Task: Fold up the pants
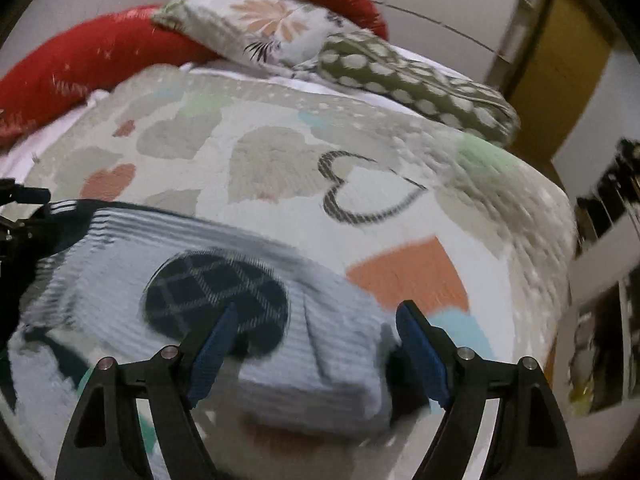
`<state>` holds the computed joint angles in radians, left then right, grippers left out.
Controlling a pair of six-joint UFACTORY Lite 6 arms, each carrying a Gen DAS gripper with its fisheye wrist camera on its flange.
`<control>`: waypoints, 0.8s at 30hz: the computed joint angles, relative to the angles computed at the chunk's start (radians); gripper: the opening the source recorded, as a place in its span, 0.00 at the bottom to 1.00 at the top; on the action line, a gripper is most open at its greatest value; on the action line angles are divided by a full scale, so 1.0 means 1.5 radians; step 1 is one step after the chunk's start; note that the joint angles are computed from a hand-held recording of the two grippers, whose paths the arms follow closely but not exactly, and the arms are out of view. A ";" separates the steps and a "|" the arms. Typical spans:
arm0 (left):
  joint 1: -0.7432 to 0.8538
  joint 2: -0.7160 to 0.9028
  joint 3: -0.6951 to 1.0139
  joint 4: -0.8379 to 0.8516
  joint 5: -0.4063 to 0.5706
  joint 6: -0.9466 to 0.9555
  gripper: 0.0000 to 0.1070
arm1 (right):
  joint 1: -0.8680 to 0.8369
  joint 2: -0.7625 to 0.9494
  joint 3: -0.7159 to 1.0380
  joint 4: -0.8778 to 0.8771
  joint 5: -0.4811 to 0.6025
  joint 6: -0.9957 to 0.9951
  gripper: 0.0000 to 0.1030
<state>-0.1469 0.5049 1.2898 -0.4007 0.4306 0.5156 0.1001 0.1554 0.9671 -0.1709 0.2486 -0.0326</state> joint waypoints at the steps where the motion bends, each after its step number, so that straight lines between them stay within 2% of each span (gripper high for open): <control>1: 0.000 0.029 0.027 0.002 0.011 0.005 0.75 | 0.002 0.043 0.036 -0.013 0.001 0.008 0.83; 3: 0.001 0.079 0.075 -0.018 0.036 0.032 0.75 | -0.003 0.113 0.100 0.043 0.013 -0.058 0.83; 6: 0.011 0.104 0.101 -0.080 0.066 0.102 0.85 | -0.014 0.198 0.175 0.137 0.032 -0.166 0.83; 9: -0.001 0.104 0.097 -0.042 0.053 0.073 0.84 | -0.034 0.281 0.247 0.282 0.088 -0.313 0.83; 10: -0.012 0.095 0.087 -0.006 0.038 0.044 0.74 | -0.039 0.292 0.250 0.314 0.085 -0.338 0.83; 11: -0.021 0.077 0.063 0.008 0.010 0.039 0.63 | -0.042 0.288 0.238 0.352 0.072 -0.364 0.78; 12: -0.028 0.052 0.035 -0.006 -0.013 0.053 0.23 | -0.044 0.281 0.226 0.391 0.067 -0.392 0.66; 13: -0.032 0.040 0.025 -0.003 -0.017 0.044 0.05 | -0.051 0.274 0.217 0.458 0.073 -0.449 0.28; 14: -0.034 0.032 0.018 -0.006 -0.018 0.038 0.05 | -0.059 0.266 0.210 0.515 0.090 -0.490 0.06; 15: -0.044 0.009 -0.009 0.013 -0.048 0.010 0.04 | -0.067 0.264 0.210 0.561 0.115 -0.521 0.06; 17: -0.052 -0.024 -0.045 0.025 -0.070 -0.009 0.04 | -0.063 0.231 0.176 0.597 0.108 -0.544 0.06; 22: -0.045 -0.161 -0.155 -0.045 -0.076 0.032 0.04 | -0.062 0.088 0.052 0.663 0.081 -0.586 0.05; 24: -0.037 -0.252 -0.218 -0.086 -0.067 0.063 0.04 | -0.068 0.028 0.006 0.680 0.079 -0.597 0.05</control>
<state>-0.2025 0.1273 0.9627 -0.5301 0.3308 0.6104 -0.0012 0.1971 0.9757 0.8486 0.3667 -0.9284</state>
